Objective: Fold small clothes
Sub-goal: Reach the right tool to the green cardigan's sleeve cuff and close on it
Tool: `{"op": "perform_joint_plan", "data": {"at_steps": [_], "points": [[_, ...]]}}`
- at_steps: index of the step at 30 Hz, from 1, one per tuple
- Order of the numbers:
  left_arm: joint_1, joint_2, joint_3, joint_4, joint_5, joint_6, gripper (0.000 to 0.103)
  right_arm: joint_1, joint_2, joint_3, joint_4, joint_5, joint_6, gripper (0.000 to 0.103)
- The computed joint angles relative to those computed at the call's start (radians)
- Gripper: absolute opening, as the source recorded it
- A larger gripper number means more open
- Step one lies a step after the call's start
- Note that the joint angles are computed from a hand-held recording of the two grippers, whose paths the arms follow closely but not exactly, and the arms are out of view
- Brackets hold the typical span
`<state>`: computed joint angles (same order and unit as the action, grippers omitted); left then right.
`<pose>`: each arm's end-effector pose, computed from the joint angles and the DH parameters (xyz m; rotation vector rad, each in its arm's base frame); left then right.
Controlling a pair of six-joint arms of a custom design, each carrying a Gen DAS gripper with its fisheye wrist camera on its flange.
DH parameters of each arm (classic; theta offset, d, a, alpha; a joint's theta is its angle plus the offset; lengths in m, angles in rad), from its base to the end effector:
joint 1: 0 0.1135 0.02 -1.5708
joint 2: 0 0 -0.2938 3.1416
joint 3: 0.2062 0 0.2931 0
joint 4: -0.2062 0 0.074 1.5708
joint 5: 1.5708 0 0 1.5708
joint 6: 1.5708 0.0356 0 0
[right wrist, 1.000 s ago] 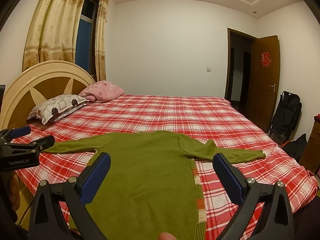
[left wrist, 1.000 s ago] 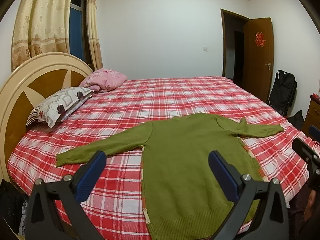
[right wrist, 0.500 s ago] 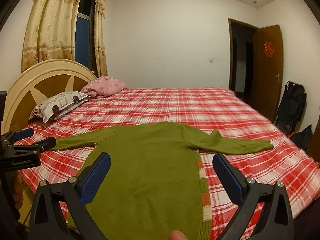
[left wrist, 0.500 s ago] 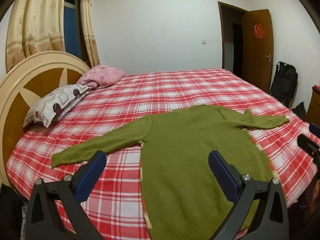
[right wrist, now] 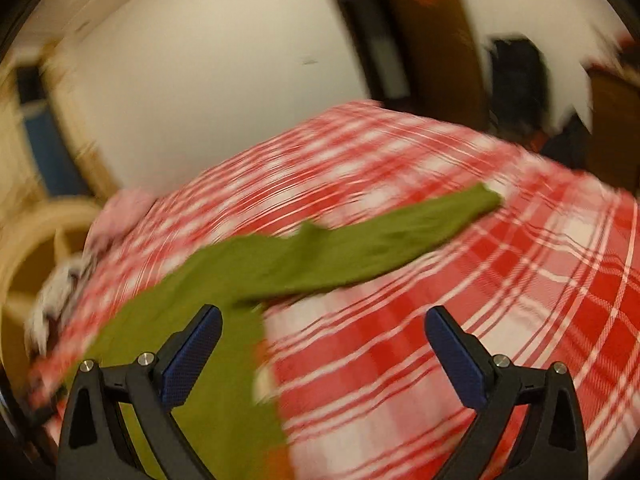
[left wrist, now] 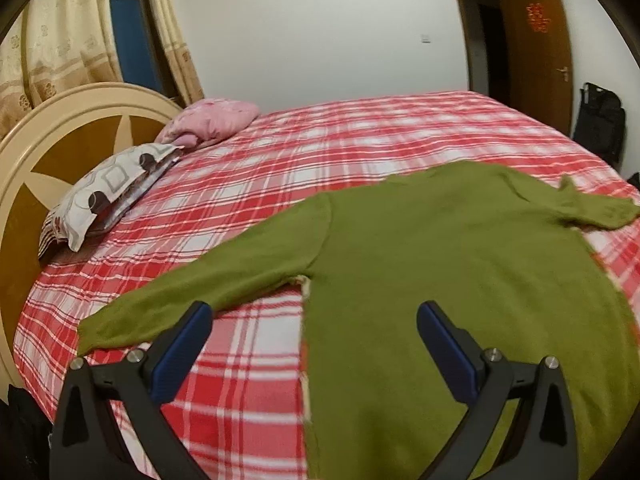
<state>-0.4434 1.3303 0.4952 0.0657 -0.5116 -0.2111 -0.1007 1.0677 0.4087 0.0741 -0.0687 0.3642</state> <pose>0.2446 -0.0969 0.1533 0.0130 2.2340 0.2475 0.2323 -0.0210 0.1822 0.4593 2.1135 0.2263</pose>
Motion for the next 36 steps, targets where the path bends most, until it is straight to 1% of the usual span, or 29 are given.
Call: {"op": "perform_joint_plan", "data": {"at_steps": [1, 2, 3, 5, 7, 9, 10, 11, 12, 16, 17, 18, 19, 20, 21, 22, 24, 26, 28, 32, 33, 36], "points": [[0.021, 0.037, 0.015, 0.014, 0.02, 0.003, 0.103, -0.109, 0.072, 0.031, 0.026, -0.071, 0.004, 0.092], [0.037, 0.065, 0.027, 0.023, 0.042, -0.001, 0.103, -0.168, 0.119, 0.054, 0.038, -0.114, 0.011, 0.085], [0.055, 0.092, 0.036, 0.04, 0.065, -0.006, 0.103, -0.225, 0.17, 0.08, 0.052, -0.151, 0.023, 0.074], [0.078, 0.139, 0.054, 0.059, 0.093, -0.02, 0.103, -0.34, 0.322, 0.165, 0.077, -0.237, 0.063, 0.073], [0.098, 0.188, 0.073, 0.079, 0.113, -0.027, 0.103, -0.396, 0.457, 0.246, 0.105, -0.257, 0.092, 0.073], [0.11, 0.223, 0.088, 0.091, 0.112, -0.025, 0.103, -0.424, 0.546, 0.3, 0.13, -0.284, 0.107, 0.073], [0.117, 0.244, 0.098, 0.095, 0.106, -0.022, 0.103, -0.433, 0.617, 0.353, 0.133, -0.297, 0.112, 0.072], [0.128, 0.26, 0.109, 0.093, 0.106, -0.019, 0.103, -0.436, 0.649, 0.379, 0.13, -0.296, 0.117, 0.07], [0.142, 0.272, 0.116, 0.095, 0.11, -0.018, 0.103, -0.438, 0.681, 0.403, 0.128, -0.291, 0.122, 0.065], [0.203, 0.317, 0.137, 0.114, 0.124, -0.02, 0.103, -0.425, 0.794, 0.507, 0.102, -0.264, 0.121, 0.063], [0.215, 0.332, 0.14, 0.125, 0.126, -0.021, 0.103, -0.424, 0.816, 0.527, 0.093, -0.259, 0.126, 0.059], [0.223, 0.344, 0.144, 0.132, 0.13, -0.021, 0.103, -0.423, 0.841, 0.546, 0.095, -0.249, 0.132, 0.053], [0.232, 0.36, 0.148, 0.141, 0.137, -0.022, 0.103, -0.422, 0.854, 0.556, 0.1, -0.241, 0.129, 0.048], [0.24, 0.37, 0.148, 0.149, 0.145, -0.024, 0.103, -0.421, 0.869, 0.57, 0.103, -0.229, 0.127, 0.046], [0.245, 0.382, 0.147, 0.158, 0.156, -0.027, 0.103, -0.418, 0.874, 0.577, 0.103, -0.22, 0.131, 0.041], [0.251, 0.395, 0.146, 0.166, 0.168, -0.028, 0.103, -0.419, 0.883, 0.586, 0.103, -0.213, 0.127, 0.033], [0.258, 0.406, 0.145, 0.171, 0.187, -0.033, 0.103, -0.42, 0.896, 0.603, 0.1, -0.195, 0.115, 0.022], [0.267, 0.394, 0.129, 0.198, 0.207, -0.034, 0.103, -0.418, 0.899, 0.613, 0.097, -0.199, 0.1, 0.019], [0.275, 0.392, 0.118, 0.221, 0.226, -0.031, 0.103, -0.394, 0.88, 0.611, 0.091, -0.179, 0.064, 0.008], [0.281, 0.385, 0.09, 0.275, 0.25, -0.027, 0.103, -0.337, 0.798, 0.564, 0.122, -0.166, 0.027, 0.007], [0.284, 0.382, 0.083, 0.287, 0.255, -0.026, 0.103, -0.318, 0.778, 0.557, 0.126, -0.165, 0.022, 0.005], [0.298, 0.379, 0.073, 0.306, 0.287, -0.024, 0.103, -0.208, 0.674, 0.523, 0.129, -0.137, -0.017, 0.004]]}}
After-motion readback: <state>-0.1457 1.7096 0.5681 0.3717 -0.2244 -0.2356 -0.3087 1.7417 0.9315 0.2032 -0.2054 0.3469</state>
